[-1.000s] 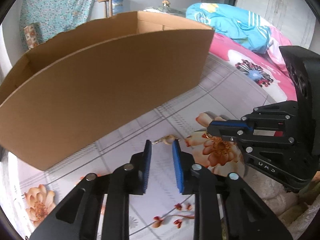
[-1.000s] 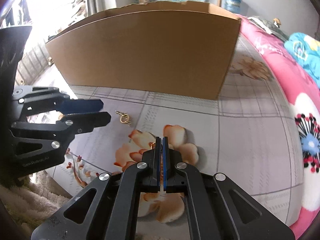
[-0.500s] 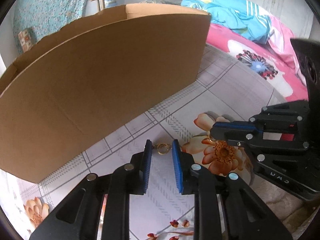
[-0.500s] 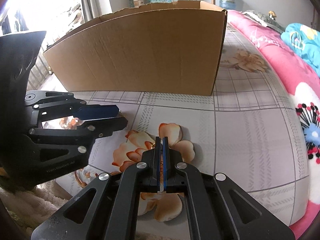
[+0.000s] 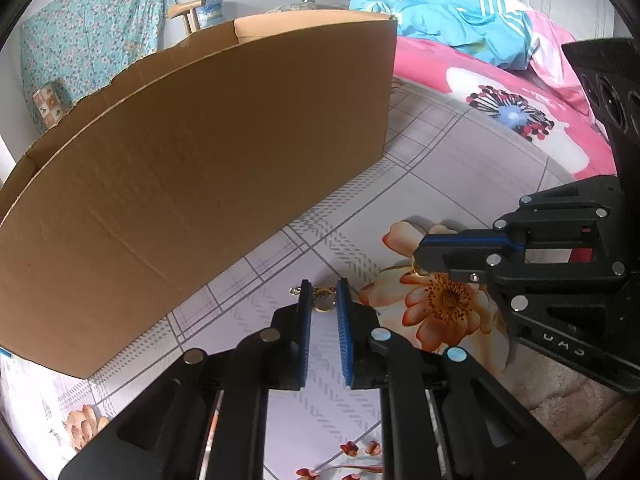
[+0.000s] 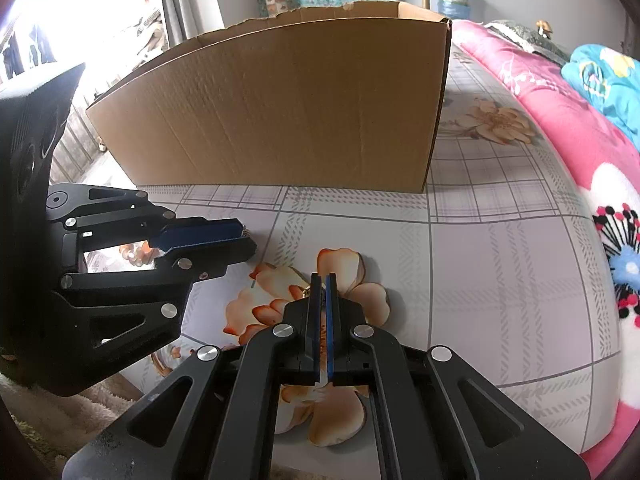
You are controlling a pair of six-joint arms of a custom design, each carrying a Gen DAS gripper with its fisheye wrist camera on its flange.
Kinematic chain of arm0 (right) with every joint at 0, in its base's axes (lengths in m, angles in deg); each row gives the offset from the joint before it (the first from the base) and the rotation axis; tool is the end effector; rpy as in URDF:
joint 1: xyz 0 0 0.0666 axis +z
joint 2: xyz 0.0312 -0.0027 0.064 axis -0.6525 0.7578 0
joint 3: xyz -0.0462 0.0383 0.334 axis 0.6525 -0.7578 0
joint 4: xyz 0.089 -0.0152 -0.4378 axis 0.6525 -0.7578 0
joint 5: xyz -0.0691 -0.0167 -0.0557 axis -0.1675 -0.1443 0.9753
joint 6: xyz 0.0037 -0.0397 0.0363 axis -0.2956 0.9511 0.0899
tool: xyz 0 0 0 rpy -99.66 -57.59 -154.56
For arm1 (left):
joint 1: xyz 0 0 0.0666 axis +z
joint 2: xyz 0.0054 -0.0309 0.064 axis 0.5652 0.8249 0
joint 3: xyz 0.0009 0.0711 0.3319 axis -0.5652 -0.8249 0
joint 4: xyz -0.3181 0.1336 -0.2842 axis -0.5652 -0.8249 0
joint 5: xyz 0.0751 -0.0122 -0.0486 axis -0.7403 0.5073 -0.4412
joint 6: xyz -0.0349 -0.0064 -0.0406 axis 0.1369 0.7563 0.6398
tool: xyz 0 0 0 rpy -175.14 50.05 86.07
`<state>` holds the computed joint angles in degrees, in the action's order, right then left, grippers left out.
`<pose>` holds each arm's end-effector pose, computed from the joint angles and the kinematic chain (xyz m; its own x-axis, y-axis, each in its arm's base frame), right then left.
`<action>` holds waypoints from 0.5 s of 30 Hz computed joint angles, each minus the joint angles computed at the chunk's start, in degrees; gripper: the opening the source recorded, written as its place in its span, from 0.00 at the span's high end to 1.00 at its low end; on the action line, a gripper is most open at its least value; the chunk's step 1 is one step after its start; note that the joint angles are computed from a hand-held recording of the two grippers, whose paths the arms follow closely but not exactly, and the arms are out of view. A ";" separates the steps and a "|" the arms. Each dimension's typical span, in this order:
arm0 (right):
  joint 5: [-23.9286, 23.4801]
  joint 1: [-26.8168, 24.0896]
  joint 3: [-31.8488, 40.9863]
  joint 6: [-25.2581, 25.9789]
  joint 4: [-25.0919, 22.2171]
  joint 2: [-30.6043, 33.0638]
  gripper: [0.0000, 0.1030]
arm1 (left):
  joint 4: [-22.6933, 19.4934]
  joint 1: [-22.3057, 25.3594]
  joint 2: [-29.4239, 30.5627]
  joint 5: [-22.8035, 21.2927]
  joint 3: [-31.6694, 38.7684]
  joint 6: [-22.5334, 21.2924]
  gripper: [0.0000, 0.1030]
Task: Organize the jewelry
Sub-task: 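Close the left tool on the small gold ring while the right tool holds its charm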
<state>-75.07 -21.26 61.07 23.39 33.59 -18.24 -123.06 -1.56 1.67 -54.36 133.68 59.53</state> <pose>0.3869 0.1423 0.3312 -0.7427 -0.3183 -0.5891 -0.4560 0.8847 0.0968 0.4015 -0.2846 0.3133 -0.7292 0.3468 -0.5899 0.3945 0.9175 0.0518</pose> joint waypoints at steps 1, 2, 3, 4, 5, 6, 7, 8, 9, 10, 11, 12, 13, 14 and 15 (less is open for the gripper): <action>0.00 -0.01 0.02 0.00 0.00 0.03 1.00 | -0.02 0.05 -0.07 0.24 -0.02 0.15 0.89; 0.02 -0.01 0.02 0.00 0.02 0.04 1.00 | 0.00 0.11 -0.21 0.45 -0.07 0.28 0.89; 0.02 0.00 -0.01 -0.04 0.02 0.01 1.00 | 0.06 0.11 -0.36 0.49 -0.12 0.33 0.89; -0.05 -0.02 0.00 -0.07 -0.02 0.00 1.00 | 0.10 0.05 -0.70 0.44 -0.24 0.33 0.89; -0.06 0.05 -0.12 -0.13 -0.11 -0.21 1.00 | 0.08 0.14 -1.06 0.46 -0.40 0.28 0.89; -0.19 -0.05 -0.03 -0.14 -0.10 -0.11 1.00 | 0.08 0.17 -1.41 0.54 -0.55 0.35 0.89; -0.39 -0.17 0.10 -0.18 -0.14 0.05 1.00 | 0.09 0.27 -1.81 0.78 -0.70 0.56 0.89; -0.54 -0.27 0.25 -0.17 -0.14 0.25 1.00 | 0.05 0.40 -2.14 1.04 -0.83 0.81 0.89; -0.78 -0.40 0.40 -0.20 -0.18 0.42 1.00 | 0.01 0.54 -2.47 1.34 -0.96 1.20 0.89; -0.90 -0.41 0.46 -0.31 -0.27 0.41 1.00 | -0.03 0.69 -2.71 1.52 -1.10 1.43 0.89; -1.10 -0.48 0.57 -0.39 -0.32 0.50 1.00 | -0.10 0.92 -3.07 1.69 -1.32 1.65 0.89; -1.34 -0.59 0.67 -0.49 -0.36 0.59 1.00 | -0.23 1.08 -3.27 1.75 -1.43 1.98 0.89; -1.57 -0.69 0.78 -0.49 -0.38 0.72 1.00 | -0.32 1.22 -3.42 1.77 -1.54 2.08 0.89; -1.54 -0.70 0.85 -0.53 -0.36 0.78 1.00 | -0.49 1.33 -3.50 1.62 -1.61 2.29 0.89; -1.47 -0.66 0.90 -0.56 -0.37 0.78 1.00 | -0.62 1.36 -3.51 1.52 -1.62 2.46 0.89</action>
